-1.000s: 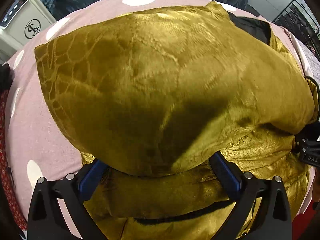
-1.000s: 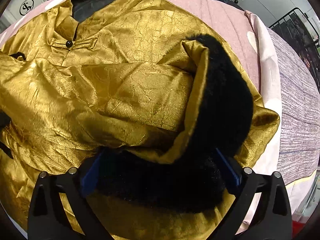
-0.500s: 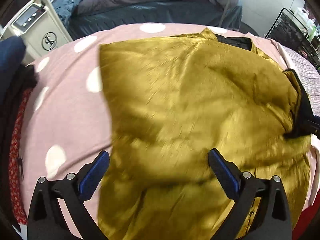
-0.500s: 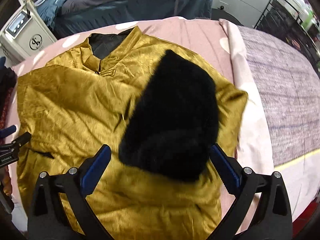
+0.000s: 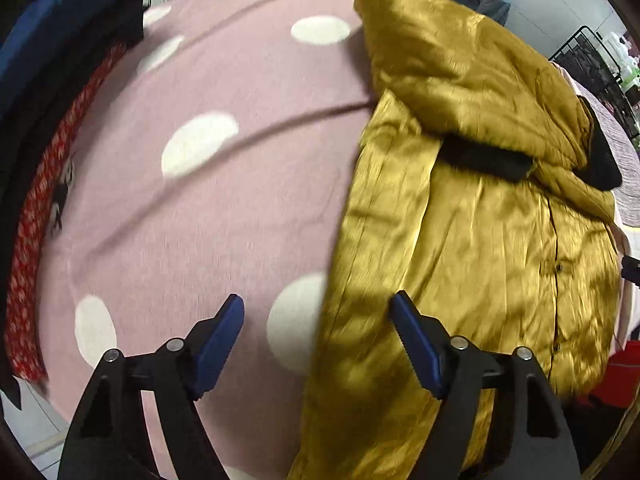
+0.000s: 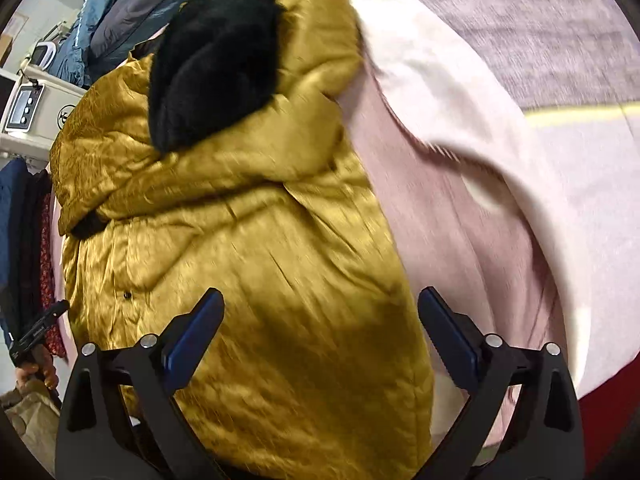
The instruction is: Fold large clothes
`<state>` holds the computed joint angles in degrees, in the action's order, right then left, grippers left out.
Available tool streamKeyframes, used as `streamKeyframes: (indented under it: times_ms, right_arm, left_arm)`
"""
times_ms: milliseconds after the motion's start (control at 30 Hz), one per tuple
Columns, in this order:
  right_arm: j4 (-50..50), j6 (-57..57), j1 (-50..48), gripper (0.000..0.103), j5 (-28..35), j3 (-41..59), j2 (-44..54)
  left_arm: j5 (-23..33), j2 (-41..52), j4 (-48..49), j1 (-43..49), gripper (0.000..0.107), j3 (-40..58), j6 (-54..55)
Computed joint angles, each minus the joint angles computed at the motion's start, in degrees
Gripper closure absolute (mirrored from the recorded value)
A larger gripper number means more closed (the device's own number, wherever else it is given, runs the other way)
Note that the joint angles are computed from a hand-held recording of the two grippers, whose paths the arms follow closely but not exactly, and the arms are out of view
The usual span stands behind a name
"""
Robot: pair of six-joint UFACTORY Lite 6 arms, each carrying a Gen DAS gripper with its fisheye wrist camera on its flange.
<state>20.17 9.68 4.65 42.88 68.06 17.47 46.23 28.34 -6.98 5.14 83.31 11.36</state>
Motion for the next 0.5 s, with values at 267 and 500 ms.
streamKeyframes:
  times_ms: [267,500]
  right_arm:
    - [12.5,-14.1,-6.9,0.039,1.7,-17.9,-11.3]
    - [15.0,-17.6,-10.8,0.044,3.4,-31.8,-20.2]
  left_arm:
    - [4.6,-3.2,-7.5,6.3,0.047,-10.3,15.0]
    - [4.9,-10.3,-10.5,8.8,0.055,-22.6,24.4]
